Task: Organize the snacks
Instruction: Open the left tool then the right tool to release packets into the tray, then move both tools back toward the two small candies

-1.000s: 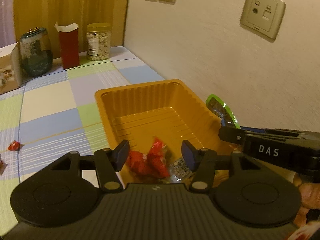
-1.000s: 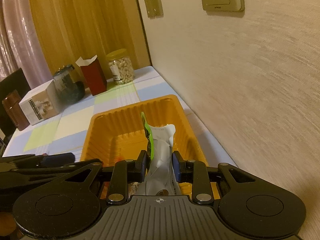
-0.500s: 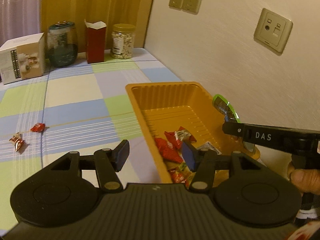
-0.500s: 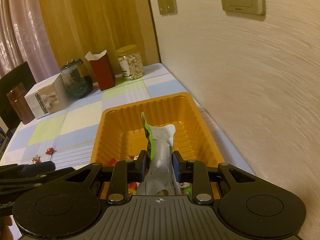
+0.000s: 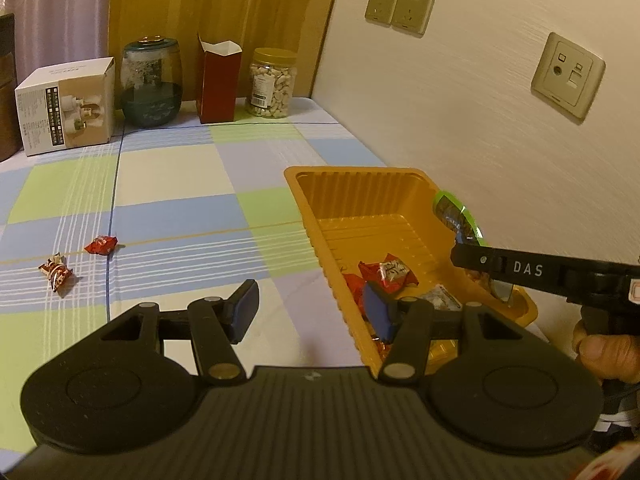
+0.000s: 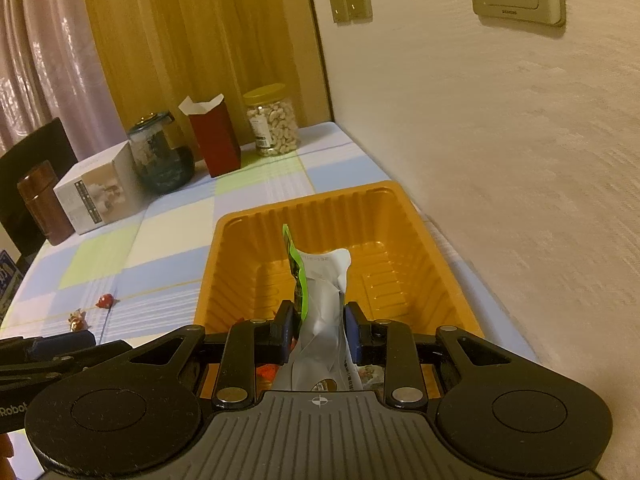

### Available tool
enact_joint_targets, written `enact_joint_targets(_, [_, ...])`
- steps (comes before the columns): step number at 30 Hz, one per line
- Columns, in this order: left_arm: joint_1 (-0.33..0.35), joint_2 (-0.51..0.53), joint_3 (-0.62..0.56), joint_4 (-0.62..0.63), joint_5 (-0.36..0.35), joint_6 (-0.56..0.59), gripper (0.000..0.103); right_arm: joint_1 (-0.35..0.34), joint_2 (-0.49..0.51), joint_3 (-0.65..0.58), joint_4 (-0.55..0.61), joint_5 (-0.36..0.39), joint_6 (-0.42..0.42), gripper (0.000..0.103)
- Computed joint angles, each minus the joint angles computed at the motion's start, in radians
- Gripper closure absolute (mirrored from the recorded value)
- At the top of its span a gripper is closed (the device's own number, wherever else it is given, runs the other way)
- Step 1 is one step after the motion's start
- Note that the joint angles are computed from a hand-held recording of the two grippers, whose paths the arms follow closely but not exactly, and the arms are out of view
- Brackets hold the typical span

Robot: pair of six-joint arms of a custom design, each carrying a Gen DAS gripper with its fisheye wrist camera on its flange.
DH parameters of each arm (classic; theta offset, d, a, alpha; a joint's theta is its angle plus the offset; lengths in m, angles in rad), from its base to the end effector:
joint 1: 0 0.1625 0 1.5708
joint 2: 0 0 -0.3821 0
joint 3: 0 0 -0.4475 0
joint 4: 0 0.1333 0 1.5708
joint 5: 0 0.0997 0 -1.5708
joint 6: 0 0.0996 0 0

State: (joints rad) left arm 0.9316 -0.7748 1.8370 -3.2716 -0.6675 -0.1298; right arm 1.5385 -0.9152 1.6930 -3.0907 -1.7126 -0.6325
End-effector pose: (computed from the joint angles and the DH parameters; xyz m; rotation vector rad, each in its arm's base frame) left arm -0.1928 -0.6139 0.0489 0.2218 2.3112 -1.1198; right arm 0.0968 -0.6954 0.1461 0.7070 -2.5303 0.9050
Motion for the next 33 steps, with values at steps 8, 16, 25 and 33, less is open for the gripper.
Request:
enact_joint_targets(8, [-0.002, -0.012, 0.018, -0.005, 0.015, -0.015, 0.048, -0.013, -0.008, 0.007, -0.011, 0.029, 0.037, 0.045])
enact_joint_targets(16, [-0.029, -0.057, 0.078, -0.01, 0.057, -0.056, 0.046, -0.005, -0.056, 0.061, -0.012, 0.027, 0.041, 0.044])
enact_joint_targets(25, [-0.079, -0.171, 0.217, 0.014, 0.15, -0.157, 0.041, 0.03, -0.13, 0.16, -0.008, 0.045, 0.029, 0.042])
enact_joint_targets(33, [-0.123, -0.311, 0.356, 0.103, 0.238, -0.292, 0.037, 0.064, -0.163, 0.231, -0.005, 0.057, 0.019, 0.04])
